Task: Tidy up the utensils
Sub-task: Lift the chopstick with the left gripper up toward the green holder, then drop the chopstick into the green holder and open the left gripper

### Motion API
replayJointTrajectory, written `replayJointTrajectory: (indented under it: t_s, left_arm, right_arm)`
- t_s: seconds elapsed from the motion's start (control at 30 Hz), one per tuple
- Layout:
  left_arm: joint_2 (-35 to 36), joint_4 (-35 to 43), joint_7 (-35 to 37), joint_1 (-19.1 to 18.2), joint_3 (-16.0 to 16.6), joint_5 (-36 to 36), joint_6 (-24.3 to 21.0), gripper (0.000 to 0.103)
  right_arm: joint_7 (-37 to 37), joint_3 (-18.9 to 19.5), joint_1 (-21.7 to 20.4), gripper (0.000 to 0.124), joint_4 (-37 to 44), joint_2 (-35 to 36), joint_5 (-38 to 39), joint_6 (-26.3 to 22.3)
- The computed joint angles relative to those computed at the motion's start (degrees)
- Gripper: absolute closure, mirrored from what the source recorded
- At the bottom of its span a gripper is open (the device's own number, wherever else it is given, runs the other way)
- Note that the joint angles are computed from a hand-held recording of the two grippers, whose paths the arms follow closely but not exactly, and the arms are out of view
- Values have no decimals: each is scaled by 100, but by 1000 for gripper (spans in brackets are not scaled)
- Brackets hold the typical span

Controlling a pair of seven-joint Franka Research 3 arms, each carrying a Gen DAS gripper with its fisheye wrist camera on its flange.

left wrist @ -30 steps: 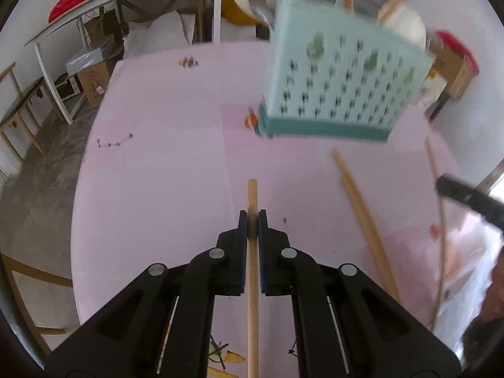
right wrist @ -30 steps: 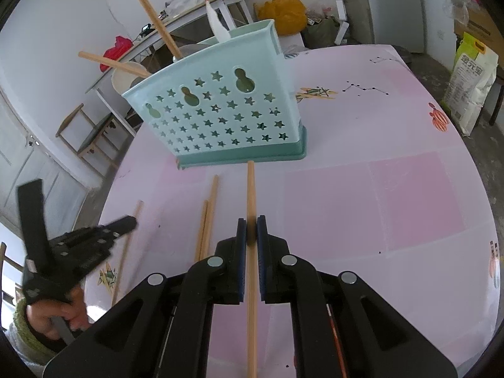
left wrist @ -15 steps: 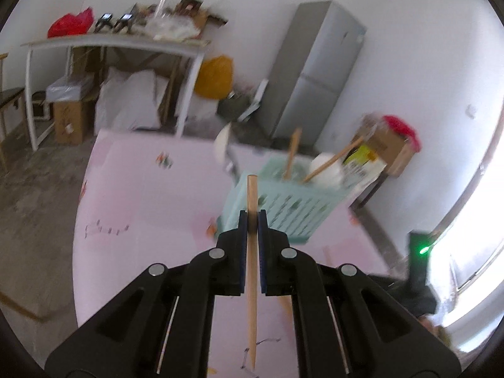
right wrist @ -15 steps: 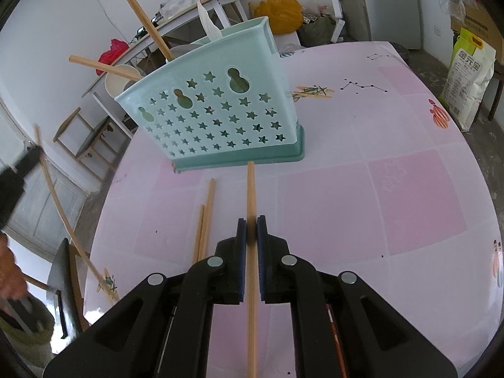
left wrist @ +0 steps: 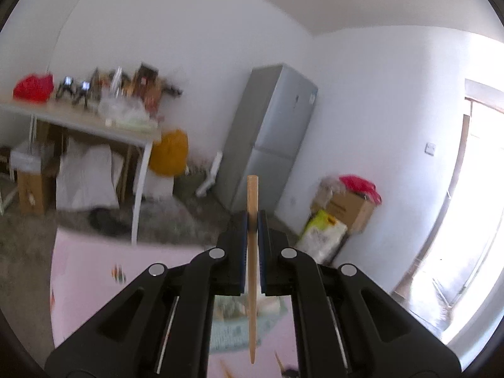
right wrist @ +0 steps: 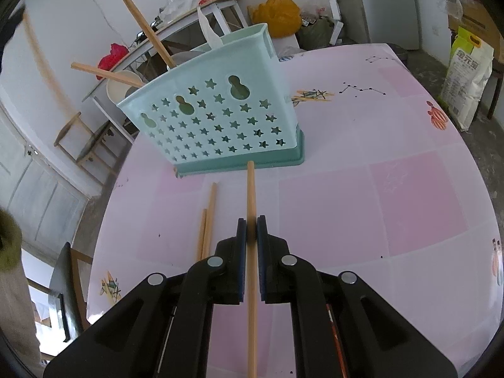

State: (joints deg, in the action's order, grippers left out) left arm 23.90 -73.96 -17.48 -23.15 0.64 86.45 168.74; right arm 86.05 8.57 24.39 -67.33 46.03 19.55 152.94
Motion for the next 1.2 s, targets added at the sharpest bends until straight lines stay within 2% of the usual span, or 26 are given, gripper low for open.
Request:
replayJointTrajectory:
  t_s: [0.17,0.33,0.43,0.5,0.57,0.6,0.63,0.73,0.8,0.9,0.97,1.07,1.2]
  left_arm:
    - [773,1204,528,-199,185,-207,-498,98]
    - [1802,2504,1696,-203,163,-1293,-990,98]
    - [2197,2959,2022,-216,216,-1738,-1100,98]
    - [2650,3526,2501,-225,183,-2135,-1322,98]
    - [2836,3682,2693,-249,227,-2384,-1379,98]
    - [2942,3754,2832,-290,356,-2678,-1340,98]
    - [2893,3626,2740,-250,284,-2605,-1298,98]
    - [2868,3372,2981,-204,219,-3031,-1062,98]
    - [2678,2991,2913,-245,353,-3102,-829,96]
    - [2256,2285,2474,-461,789,-2996,-480,87]
    - [2076,2007,2305,-547,968,-2935,-339,84]
    - [1617,1357,1669,-769,1301,-2478,-73,79]
    - [956,512,597,-1111,1631,-1390,96,71]
  right_arm:
    - [15,0,-23,117,-21,-11,26,2]
    - [46,-15,-41,117,48,29,27,-61]
    - [91,-35,-52,117,156,97,18,-135]
    - [113,-41,-64,117,201,129,15,-170]
    - [136,-46,-79,117,251,164,17,-202]
    - [148,-51,-86,117,288,189,14,-226]
    - [163,-56,-89,117,331,217,9,-255]
    - [158,-52,-105,117,375,249,0,-308]
    - [149,-54,-105,117,381,253,-10,-319]
    - [142,-54,-106,117,393,257,-14,-334]
    - [151,-61,-96,117,394,256,-23,-327]
    - [141,-59,-90,117,309,203,-21,-255]
    - [95,-44,-89,117,121,75,-9,-86]
